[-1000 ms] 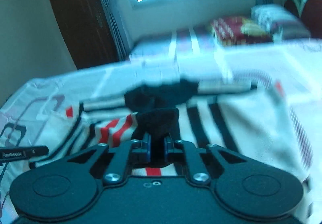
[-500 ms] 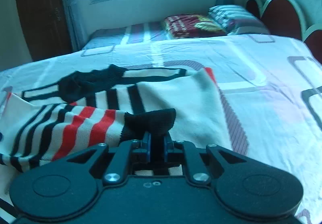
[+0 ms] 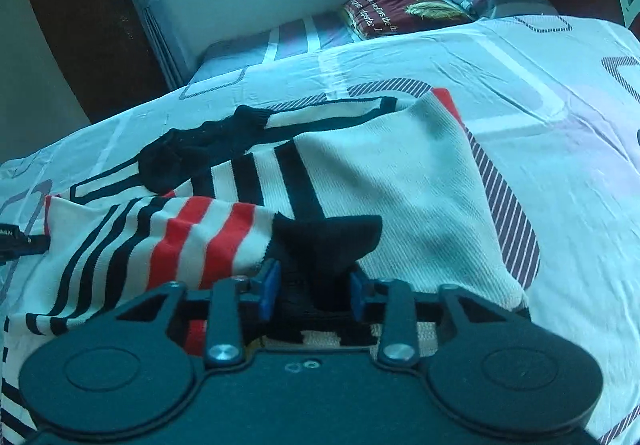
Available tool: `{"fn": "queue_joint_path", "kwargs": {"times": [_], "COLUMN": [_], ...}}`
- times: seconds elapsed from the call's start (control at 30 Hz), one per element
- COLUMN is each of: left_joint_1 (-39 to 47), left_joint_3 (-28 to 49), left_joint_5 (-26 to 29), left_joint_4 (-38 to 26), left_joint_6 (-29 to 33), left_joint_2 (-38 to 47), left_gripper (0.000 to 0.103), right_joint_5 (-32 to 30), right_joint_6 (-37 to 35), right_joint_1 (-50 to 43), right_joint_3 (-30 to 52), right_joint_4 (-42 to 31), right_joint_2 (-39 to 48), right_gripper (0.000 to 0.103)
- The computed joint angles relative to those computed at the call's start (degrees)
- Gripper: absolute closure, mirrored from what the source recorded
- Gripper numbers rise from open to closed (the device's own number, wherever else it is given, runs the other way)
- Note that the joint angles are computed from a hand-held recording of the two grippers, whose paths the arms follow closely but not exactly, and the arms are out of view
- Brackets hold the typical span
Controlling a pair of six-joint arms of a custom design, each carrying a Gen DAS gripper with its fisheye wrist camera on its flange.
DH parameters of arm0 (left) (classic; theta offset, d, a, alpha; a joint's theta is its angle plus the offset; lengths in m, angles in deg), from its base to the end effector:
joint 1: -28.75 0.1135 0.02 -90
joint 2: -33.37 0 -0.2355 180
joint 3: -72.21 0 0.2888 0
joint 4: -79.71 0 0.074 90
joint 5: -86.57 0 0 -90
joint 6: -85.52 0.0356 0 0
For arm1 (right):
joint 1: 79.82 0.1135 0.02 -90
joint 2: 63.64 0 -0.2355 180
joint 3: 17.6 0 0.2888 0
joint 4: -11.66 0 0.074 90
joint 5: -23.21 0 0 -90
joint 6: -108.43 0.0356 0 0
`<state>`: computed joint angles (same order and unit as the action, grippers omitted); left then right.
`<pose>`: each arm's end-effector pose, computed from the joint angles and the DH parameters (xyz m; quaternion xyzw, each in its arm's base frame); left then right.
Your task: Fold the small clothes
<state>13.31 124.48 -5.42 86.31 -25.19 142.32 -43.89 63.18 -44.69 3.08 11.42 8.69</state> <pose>0.3140 -0.0854 0.0109 -0.0491 0.9385 -0.0904 0.3295 0.1663 0.1001 0.0274 0.1423 0.9177 0.0616 0.3658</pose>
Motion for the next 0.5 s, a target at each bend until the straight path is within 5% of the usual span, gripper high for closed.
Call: {"fn": "queue_joint_path", "kwargs": {"times": [0.17,0.3,0.4,0.5], "left_joint_1": [-1.46,-1.93,-1.90,-4.04], "left_joint_3": [1.55,2.09,-2.01,-7.48], "left_joint_5": [-6.78,-7.97,-8.56,-8.96], "left_joint_4": [1.41,0.30,0.73,2.39], "left_joint_6": [-1.39,-1.72,-3.90,-2.41], "left_joint_2": [3.18,2.93,-2.18,-9.25], "left_gripper": [0.096,0.096,0.096,0.096], "right_joint_5": [9.78,3.83,5.06,9.81], "right_joint_6": [-3.64,-6.26,-3.19,-2.19], "right_joint_1": [5.00,-0.13,0.69,2.98], "right_joint_3": [-0.17,3.10,0.31,-2.76], "right_joint_4": [-3.74,1.15,-2.33,-7.27], "right_joint_2": [-4.55,6.23,-1.30,-11.19], "right_gripper": [0.091,0.089,0.073,0.074]}}
